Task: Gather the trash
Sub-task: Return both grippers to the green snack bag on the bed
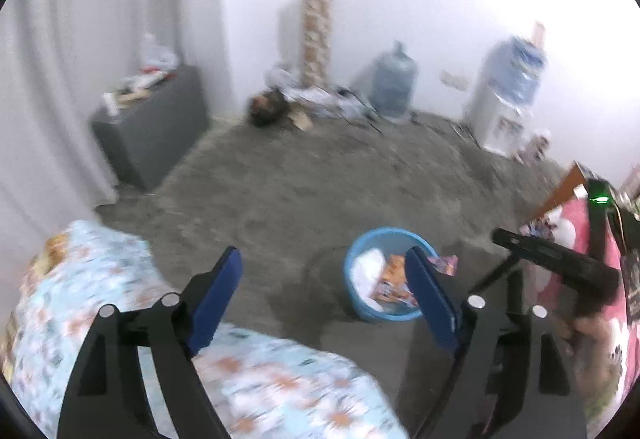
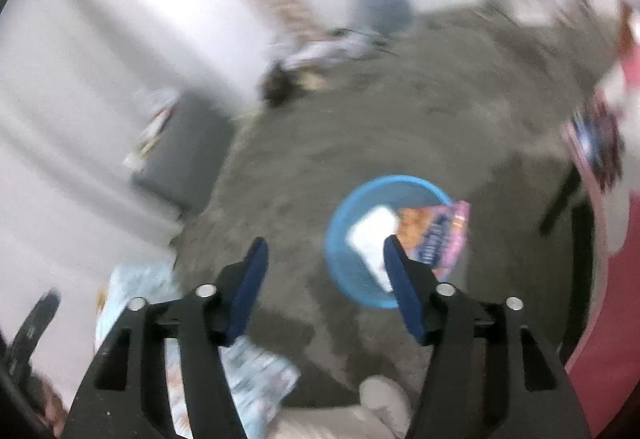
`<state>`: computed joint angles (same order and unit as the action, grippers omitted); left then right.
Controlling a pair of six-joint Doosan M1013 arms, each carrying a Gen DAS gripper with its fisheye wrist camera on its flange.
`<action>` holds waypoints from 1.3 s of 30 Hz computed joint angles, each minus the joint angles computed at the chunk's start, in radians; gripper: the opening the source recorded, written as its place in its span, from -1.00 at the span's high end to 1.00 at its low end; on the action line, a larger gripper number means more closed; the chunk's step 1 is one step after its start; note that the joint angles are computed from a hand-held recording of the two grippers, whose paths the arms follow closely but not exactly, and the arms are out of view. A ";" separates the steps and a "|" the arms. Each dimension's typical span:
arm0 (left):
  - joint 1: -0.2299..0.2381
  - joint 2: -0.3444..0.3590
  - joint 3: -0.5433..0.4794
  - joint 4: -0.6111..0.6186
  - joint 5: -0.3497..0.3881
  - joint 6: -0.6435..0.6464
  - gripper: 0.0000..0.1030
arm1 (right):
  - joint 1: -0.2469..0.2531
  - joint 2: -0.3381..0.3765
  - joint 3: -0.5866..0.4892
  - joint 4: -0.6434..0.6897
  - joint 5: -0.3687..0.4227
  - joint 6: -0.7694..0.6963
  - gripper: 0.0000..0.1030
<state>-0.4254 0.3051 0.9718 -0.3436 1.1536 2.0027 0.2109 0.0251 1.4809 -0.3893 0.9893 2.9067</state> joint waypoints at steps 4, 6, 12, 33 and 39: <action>0.065 -0.037 0.025 0.043 -0.034 -0.073 -0.67 | 0.095 0.075 -0.216 0.073 0.114 -0.306 -0.55; 0.105 -0.055 0.041 0.066 -0.053 -0.118 -0.69 | 0.135 0.105 -0.301 0.144 0.155 -0.450 -0.63; 0.208 -0.083 0.067 0.099 -0.056 -0.278 -0.70 | 0.258 0.208 -0.558 0.258 0.306 -0.753 -0.76; 0.333 -0.143 0.178 0.087 -0.122 -0.382 -0.70 | 0.379 0.380 -0.835 0.283 0.431 -1.035 -0.76; 0.366 -0.155 0.202 0.074 -0.134 -0.398 -0.70 | 0.390 0.401 -0.880 0.266 0.473 -1.069 -0.76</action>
